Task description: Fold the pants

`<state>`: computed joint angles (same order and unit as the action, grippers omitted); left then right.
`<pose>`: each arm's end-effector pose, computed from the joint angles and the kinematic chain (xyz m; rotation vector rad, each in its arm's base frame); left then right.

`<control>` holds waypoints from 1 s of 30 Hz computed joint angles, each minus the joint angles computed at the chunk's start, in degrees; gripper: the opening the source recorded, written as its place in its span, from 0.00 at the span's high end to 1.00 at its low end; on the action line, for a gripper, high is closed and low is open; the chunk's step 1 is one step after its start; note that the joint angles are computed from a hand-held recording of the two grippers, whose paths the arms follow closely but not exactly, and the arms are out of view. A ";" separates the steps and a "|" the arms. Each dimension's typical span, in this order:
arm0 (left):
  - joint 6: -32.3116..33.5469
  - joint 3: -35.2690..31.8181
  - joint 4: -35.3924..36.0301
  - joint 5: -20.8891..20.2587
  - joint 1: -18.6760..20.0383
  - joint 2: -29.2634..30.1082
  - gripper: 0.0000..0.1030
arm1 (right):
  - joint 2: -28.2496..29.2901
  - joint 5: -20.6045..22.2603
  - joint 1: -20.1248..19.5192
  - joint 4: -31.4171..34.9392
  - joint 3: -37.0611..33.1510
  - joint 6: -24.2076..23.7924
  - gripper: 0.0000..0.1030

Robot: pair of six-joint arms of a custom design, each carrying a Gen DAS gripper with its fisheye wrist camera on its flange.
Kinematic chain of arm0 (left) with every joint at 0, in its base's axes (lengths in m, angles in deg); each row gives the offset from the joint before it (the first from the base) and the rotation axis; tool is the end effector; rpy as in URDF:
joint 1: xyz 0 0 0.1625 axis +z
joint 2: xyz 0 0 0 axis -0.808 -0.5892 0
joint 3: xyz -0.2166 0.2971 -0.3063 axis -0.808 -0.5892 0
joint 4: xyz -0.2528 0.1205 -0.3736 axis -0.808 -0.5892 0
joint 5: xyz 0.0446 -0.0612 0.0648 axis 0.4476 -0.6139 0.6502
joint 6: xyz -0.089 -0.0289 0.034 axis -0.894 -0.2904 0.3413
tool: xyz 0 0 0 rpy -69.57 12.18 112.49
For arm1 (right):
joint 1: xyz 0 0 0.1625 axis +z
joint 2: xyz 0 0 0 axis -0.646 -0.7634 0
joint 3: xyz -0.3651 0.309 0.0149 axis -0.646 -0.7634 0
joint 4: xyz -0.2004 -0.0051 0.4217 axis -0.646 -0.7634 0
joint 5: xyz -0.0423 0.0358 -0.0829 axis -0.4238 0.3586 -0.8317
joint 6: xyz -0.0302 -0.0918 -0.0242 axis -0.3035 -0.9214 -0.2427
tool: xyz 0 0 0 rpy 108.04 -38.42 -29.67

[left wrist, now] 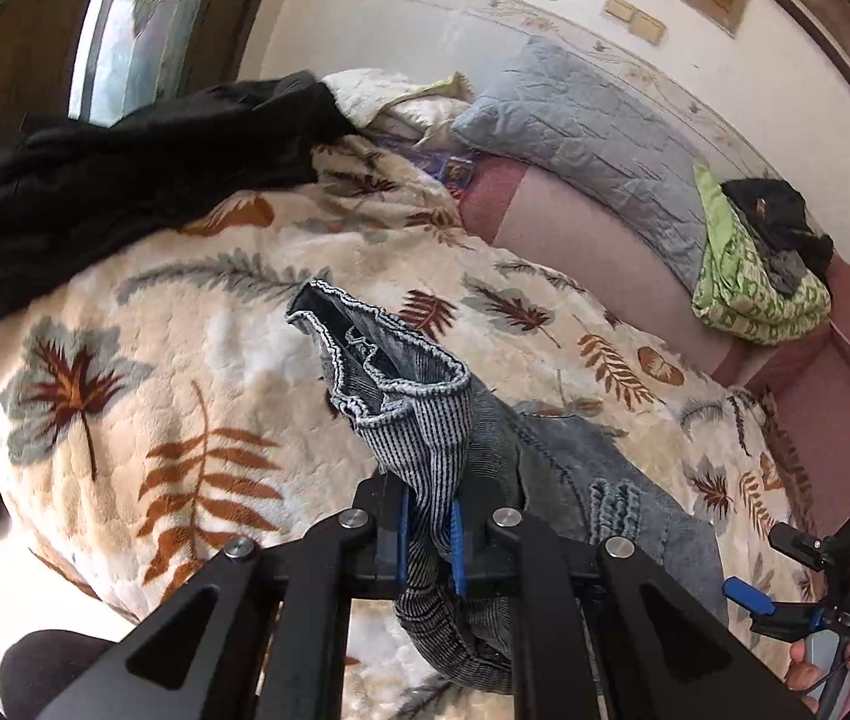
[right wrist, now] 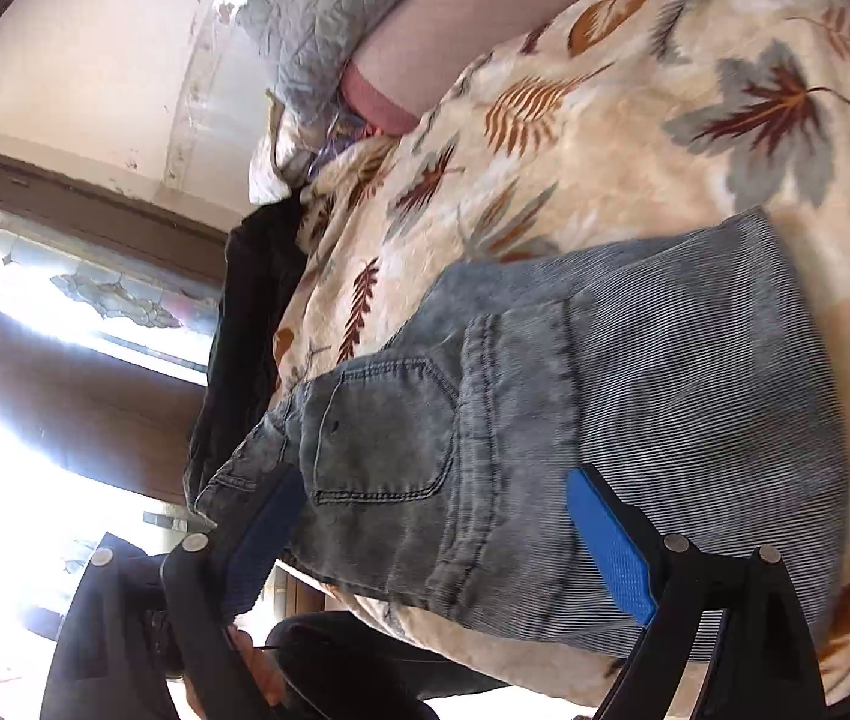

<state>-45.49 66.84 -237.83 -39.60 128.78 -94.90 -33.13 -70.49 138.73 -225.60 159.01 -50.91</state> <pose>-0.0419 -0.8192 0.3480 0.4176 2.5206 -1.0693 0.2370 -0.7601 0.0647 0.3456 2.8212 -1.1365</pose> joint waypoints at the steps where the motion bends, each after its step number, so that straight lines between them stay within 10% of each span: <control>1: 2.23 0.83 -1.43 0.75 -1.23 -0.01 0.90 | -1.04 0.17 -0.64 -3.18 2.25 0.23 0.11; 10: 21.45 11.72 -11.74 1.58 -11.78 1.76 0.91 | -4.81 4.79 -7.09 -22.61 13.30 7.41 0.11; 17: 24.59 13.68 1.05 11.46 -13.10 9.69 0.89 | -5.11 6.55 -9.48 -38.78 17.68 12.85 0.11; 20: 25.55 14.50 2.04 6.95 -12.99 7.95 0.57 | -5.85 7.49 -10.28 -40.98 19.42 13.78 0.11; 25: 18.02 12.52 11.47 -2.67 -12.25 3.16 0.54 | -7.21 4.58 -9.24 -39.39 20.30 8.92 0.11; 30: 11.64 12.37 4.02 -7.13 -9.81 -1.60 0.36 | -8.50 5.31 -7.90 -32.57 20.38 4.89 0.11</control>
